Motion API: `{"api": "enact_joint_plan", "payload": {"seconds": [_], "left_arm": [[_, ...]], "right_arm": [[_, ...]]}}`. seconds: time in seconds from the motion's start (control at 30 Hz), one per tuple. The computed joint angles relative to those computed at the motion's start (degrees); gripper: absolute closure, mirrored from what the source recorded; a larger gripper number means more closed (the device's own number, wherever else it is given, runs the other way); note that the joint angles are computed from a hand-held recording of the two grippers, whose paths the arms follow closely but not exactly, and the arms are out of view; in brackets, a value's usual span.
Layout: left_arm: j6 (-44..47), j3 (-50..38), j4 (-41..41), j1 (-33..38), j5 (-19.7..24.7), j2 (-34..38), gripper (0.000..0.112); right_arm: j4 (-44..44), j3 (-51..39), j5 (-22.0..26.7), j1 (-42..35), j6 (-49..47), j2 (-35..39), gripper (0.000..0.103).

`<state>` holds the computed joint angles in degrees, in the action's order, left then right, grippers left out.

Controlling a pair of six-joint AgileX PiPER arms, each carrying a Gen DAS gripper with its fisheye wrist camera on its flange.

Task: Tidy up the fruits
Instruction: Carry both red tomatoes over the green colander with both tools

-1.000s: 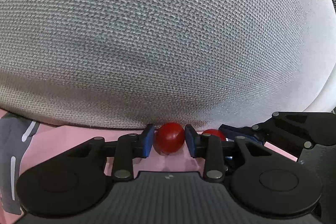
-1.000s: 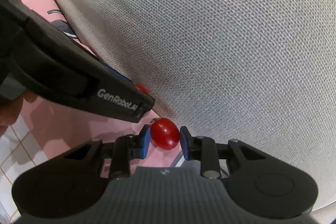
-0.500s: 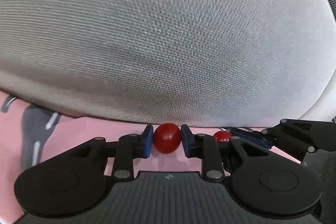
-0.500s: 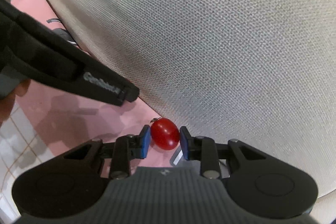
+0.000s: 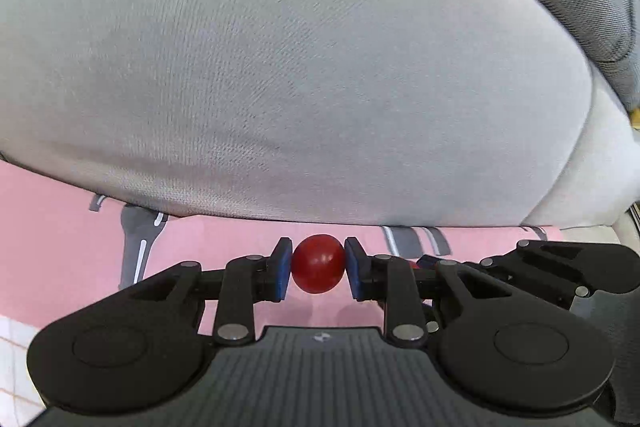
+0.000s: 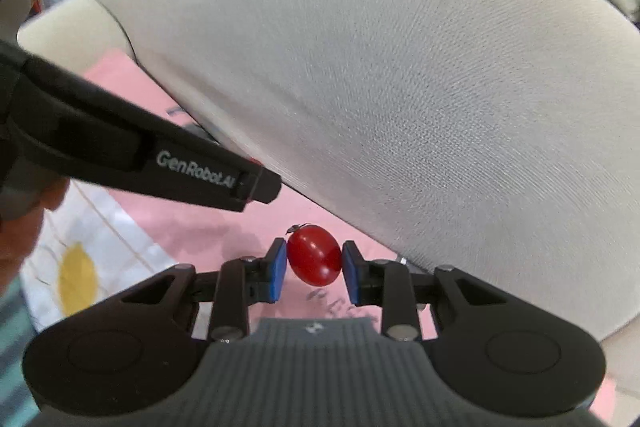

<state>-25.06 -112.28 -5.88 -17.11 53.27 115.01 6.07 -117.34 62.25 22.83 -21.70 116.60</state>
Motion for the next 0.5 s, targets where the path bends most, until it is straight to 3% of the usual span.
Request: {"api": "enact_joint_plan", "payload": {"seconds": [0.07, 0.5], "left_arm": [[0.0, 4.2, 0.8, -0.7, -1.2, -4.0, 0.081], [-4.3, 8.6, 8.1, -10.8, -0.6, -14.0, 0.081]], "right_arm": [[1.0, 2.6, -0.7, -0.4, 0.8, -2.8, 0.077], [4.3, 23.0, -6.1, -5.6, 2.8, -20.5, 0.077]]}}
